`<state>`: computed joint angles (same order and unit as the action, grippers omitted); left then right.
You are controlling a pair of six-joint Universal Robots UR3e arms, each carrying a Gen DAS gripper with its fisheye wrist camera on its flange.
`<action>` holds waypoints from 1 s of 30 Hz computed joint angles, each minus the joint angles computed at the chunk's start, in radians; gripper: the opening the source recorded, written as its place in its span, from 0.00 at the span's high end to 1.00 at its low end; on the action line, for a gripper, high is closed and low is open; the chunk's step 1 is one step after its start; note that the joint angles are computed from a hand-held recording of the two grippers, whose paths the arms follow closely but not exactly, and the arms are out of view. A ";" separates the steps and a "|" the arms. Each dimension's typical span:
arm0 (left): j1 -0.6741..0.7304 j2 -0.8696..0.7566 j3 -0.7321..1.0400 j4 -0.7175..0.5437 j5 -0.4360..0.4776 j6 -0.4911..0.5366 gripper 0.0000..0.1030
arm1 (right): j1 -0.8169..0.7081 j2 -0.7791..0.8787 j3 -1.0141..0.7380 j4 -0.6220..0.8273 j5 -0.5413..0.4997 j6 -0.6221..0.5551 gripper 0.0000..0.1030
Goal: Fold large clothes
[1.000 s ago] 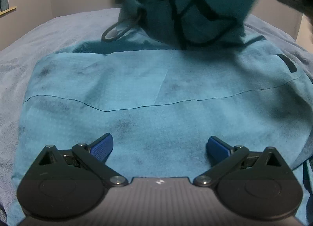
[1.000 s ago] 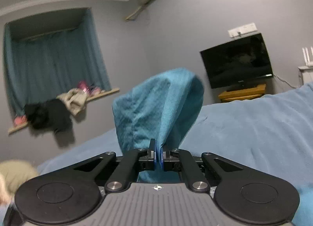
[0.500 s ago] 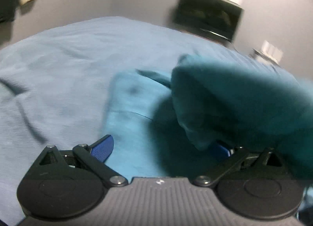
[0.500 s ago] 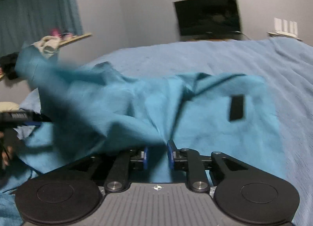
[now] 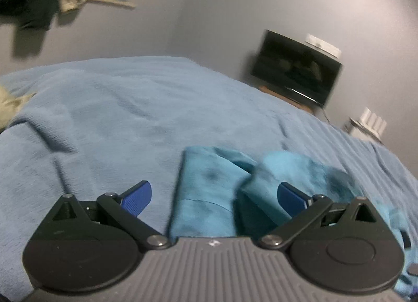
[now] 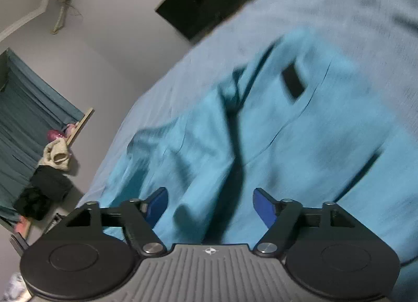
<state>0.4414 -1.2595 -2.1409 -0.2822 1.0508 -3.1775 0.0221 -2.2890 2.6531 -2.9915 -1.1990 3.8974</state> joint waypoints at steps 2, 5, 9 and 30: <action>-0.020 -0.006 0.007 0.006 -0.007 0.035 0.00 | 0.048 0.127 -0.020 -0.102 0.018 0.049 0.28; -0.044 0.004 -0.009 0.026 -0.015 0.068 0.00 | 0.192 0.245 -0.124 -0.127 -0.137 0.048 0.83; -0.055 0.005 -0.027 0.065 -0.041 0.069 0.00 | 0.484 0.353 -0.366 0.048 -0.669 -0.106 0.91; -0.380 -0.205 0.014 -0.070 0.032 0.538 0.01 | 0.836 0.705 -0.563 0.088 -1.068 -0.347 0.56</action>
<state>0.0616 -1.4642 -2.1273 -0.3518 1.0826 -2.6396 0.8578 -1.5842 2.0904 -2.9035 -2.2666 3.5503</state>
